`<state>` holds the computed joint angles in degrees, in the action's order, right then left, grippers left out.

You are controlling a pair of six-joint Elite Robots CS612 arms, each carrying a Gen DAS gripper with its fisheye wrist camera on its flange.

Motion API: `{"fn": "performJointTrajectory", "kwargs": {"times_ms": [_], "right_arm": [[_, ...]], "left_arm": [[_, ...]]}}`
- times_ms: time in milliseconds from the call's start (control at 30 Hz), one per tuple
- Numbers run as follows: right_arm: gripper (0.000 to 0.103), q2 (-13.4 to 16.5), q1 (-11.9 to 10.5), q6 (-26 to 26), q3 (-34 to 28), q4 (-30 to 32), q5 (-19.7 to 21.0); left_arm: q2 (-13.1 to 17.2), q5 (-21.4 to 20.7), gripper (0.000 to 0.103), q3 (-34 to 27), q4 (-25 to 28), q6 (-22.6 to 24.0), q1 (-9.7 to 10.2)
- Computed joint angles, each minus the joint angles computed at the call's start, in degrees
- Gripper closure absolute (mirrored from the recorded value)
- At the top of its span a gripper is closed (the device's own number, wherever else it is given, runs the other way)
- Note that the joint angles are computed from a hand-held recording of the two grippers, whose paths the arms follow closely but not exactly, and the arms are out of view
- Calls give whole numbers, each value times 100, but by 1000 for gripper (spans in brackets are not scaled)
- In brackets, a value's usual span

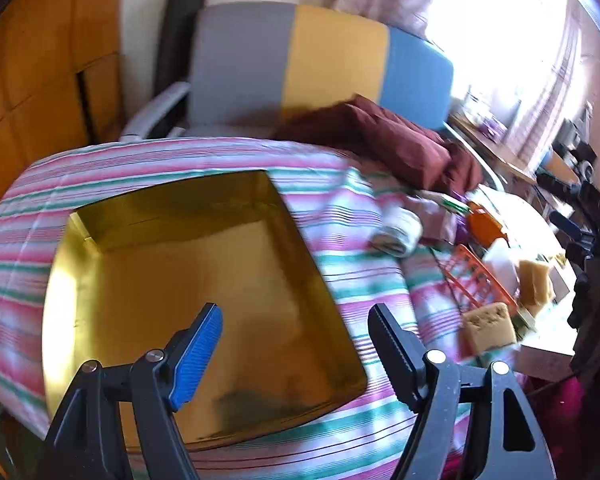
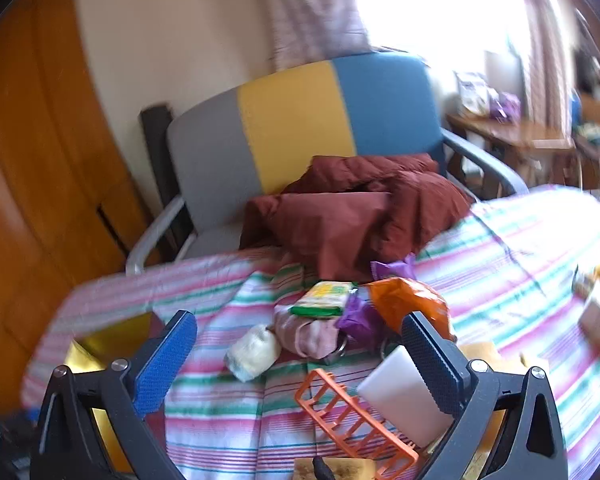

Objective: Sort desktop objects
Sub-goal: 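Reach the left gripper to the white rolled sock and grasp it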

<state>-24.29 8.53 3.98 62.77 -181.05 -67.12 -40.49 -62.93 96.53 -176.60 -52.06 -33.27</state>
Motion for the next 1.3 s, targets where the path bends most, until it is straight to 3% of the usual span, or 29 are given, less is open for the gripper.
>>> {"fn": "performJointTrajectory", "kwargs": {"times_ms": [167,300,567,800,1200,1300], "right_arm": [[0,53,-129,546,-45,-42,148],[0,58,-133,454,-57,55,205],[0,77,-123,304,-81,116,255],[0,85,-126,271,-104,151,336],[0,122,-100,103,-186,344,371],[0,130,-94,70,-211,413,354]], "left_arm": [[237,-441,27,-576,229,570,87],[533,-1041,28,-1184,525,1039,221],[1019,-1415,29,-2123,1023,1581,372],[1401,-1824,32,-2815,1311,1894,528],[1941,-2243,33,-3734,1845,1911,723],[2058,-2374,39,-3917,1995,1865,769]]}}
